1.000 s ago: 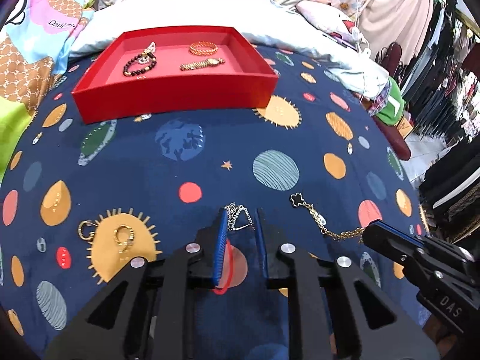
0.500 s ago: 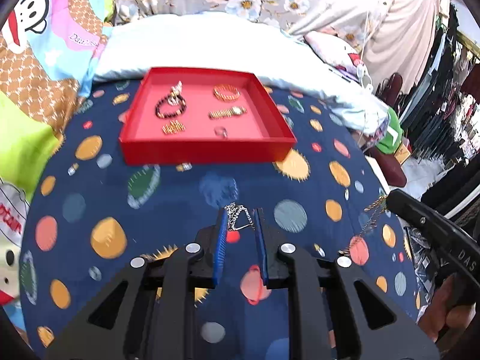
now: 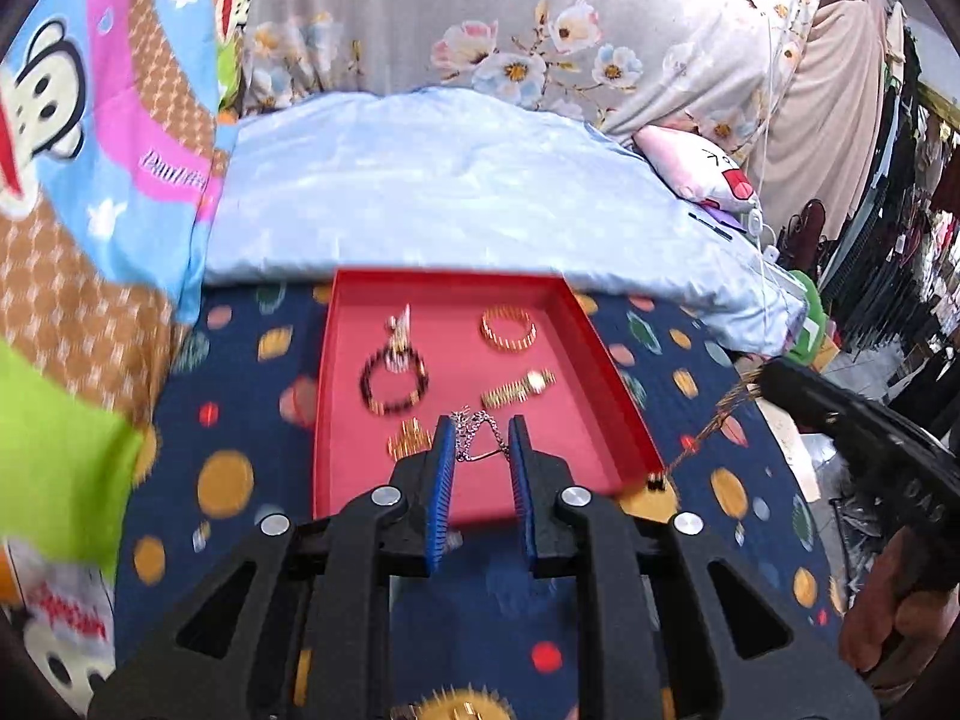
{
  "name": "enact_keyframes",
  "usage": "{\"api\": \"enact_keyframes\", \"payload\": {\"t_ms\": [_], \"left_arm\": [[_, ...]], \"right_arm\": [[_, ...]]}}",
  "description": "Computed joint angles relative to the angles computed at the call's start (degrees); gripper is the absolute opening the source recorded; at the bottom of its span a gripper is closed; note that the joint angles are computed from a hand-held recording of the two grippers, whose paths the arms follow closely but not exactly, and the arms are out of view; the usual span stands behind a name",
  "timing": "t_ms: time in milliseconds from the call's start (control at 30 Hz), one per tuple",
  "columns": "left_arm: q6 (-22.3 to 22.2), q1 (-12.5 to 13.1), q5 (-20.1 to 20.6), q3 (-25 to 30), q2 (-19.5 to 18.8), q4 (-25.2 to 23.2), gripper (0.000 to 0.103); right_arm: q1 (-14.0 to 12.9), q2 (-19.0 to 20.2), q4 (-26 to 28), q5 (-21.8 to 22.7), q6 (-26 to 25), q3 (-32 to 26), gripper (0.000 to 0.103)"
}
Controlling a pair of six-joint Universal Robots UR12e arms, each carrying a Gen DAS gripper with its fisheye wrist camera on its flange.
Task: Organize jewelry
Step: 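Carry both necklaces into the red tray and open both tools, then withdraw both open tools from the tray back over the sun-print earrings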
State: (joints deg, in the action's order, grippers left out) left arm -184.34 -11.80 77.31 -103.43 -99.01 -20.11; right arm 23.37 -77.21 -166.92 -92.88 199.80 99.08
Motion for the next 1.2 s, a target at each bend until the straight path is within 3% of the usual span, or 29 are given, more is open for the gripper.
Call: {"api": "enact_keyframes", "payload": {"t_ms": [433,500,533,567,633,967,1200], "left_arm": [[0.4,-0.9,0.6,6.3,-7.2,-4.7,0.018],[-0.2,-1.2,1.9,6.2,-7.4,-4.5,0.023],[-0.6,-1.2,2.3,6.0,-7.3,-4.2,0.033],[-1.2,-1.2,2.9,5.7,-7.1,-3.9,0.043],[-2.1,-1.0,3.6,5.3,-6.8,-3.1,0.050],[-3.0,0.9,4.8,-1.2,-0.7,-1.3,0.052],[-3.8,2.6,5.7,-7.5,4.4,-1.7,0.053]], "right_arm": [[-1.4,6.1,6.5,0.5,1.0,-4.4,0.006],[-1.3,6.1,6.3,-0.6,1.2,-4.1,0.011],[-1.2,5.9,5.9,-1.1,1.2,-3.8,0.016],[-1.1,5.8,5.6,-1.5,1.3,-3.7,0.022],[-0.8,5.3,4.9,-2.6,1.1,-3.1,0.025],[1.3,1.0,3.5,-3.4,1.9,1.2,0.027],[3.5,-2.1,4.1,-3.3,5.8,5.8,0.029]]}}
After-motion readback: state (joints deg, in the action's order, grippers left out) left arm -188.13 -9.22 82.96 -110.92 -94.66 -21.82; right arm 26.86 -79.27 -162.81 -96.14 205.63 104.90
